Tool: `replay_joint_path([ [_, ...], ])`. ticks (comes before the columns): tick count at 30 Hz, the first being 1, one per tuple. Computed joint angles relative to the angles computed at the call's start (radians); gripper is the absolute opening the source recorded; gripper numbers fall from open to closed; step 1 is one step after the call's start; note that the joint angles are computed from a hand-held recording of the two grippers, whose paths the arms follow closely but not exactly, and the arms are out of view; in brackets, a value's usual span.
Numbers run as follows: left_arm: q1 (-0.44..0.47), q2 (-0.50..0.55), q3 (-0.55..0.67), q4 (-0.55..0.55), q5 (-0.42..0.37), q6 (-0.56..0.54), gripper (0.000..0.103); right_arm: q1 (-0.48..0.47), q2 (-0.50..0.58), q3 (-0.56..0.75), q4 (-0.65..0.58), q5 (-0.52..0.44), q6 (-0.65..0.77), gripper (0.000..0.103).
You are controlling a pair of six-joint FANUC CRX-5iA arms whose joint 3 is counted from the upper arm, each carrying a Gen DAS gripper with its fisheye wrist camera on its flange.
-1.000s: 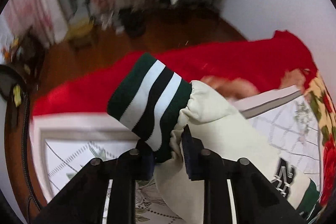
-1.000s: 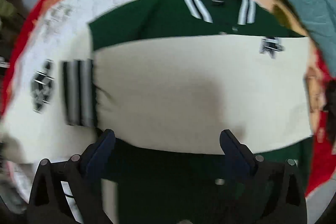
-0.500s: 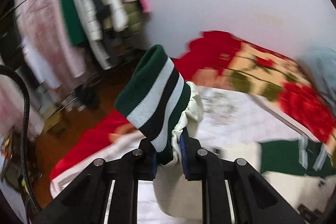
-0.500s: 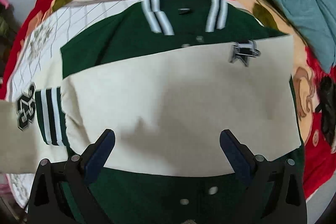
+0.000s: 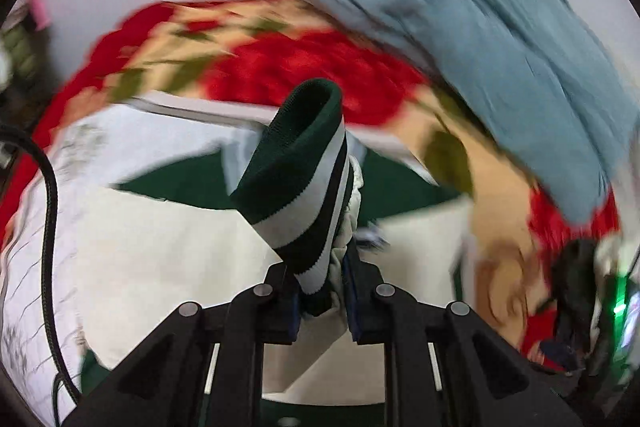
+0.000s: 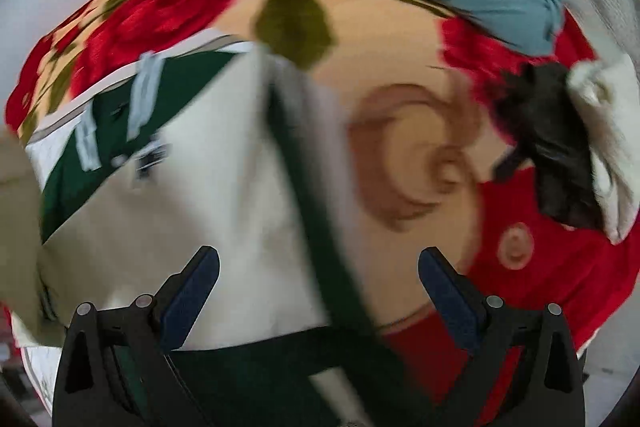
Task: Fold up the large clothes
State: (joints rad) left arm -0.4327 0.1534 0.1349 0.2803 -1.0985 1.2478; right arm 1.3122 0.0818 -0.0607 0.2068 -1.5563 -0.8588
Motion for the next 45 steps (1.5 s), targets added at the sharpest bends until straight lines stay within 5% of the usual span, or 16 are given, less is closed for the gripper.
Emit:
replay_joint_path([
  [5, -0.108, 0.088, 0.049, -0.079, -0.088, 0.025, 0.023, 0.086, -0.116, -0.135, 0.003, 0.031, -0.154, 0.101],
  [6, -0.103, 0.082, 0.030, -0.060, -0.085, 0.012, 0.040, 0.102, -0.126, -0.145, 0.010, 0.029, -0.177, 0.101],
  [7, -0.099, 0.086, 0.021, -0.037, -0.085, 0.003, 0.073, 0.123, -0.138, -0.157, 0.022, 0.024, -0.208, 0.101],
  [9, -0.087, 0.081, 0.006, -0.020, -0.073, 0.002, 0.099, 0.164, -0.159, -0.177, 0.053, 0.018, -0.264, 0.101],
  [14, -0.017, 0.030, -0.014, -0.015, -0.075, 0.036, 0.099, 0.249, -0.215, -0.239, 0.131, 0.080, -0.342, 0.101],
  [18, 0.097, -0.067, -0.074, -0.081, -0.068, 0.063, 0.099, 0.230, -0.195, -0.233, 0.116, 0.176, -0.205, 0.101],
  [22, 0.183, -0.146, -0.123, -0.375, -0.101, 0.142, 0.099, 0.146, -0.113, -0.191, 0.022, 0.289, 0.061, 0.092],
  [26, 0.211, -0.091, -0.140, -0.623, -0.137, 0.257, 0.099, 0.064, -0.028, -0.152, -0.067, 0.342, 0.258, 0.089],
  [32, 0.193, 0.073, -0.056, -0.791, -0.109, 0.438, 0.099, -0.013, 0.072, -0.092, -0.094, 0.348, 0.399, 0.082],
  [34, 0.189, 0.107, -0.025, -0.812, -0.108, 0.462, 0.101, -0.033, 0.094, -0.070, -0.095, 0.349, 0.429, 0.075],
  [45, 0.283, 0.217, 0.111, -0.750, -0.079, 0.415, 0.102, -0.159, 0.281, 0.184, -0.069, 0.285, 0.613, 0.075],
])
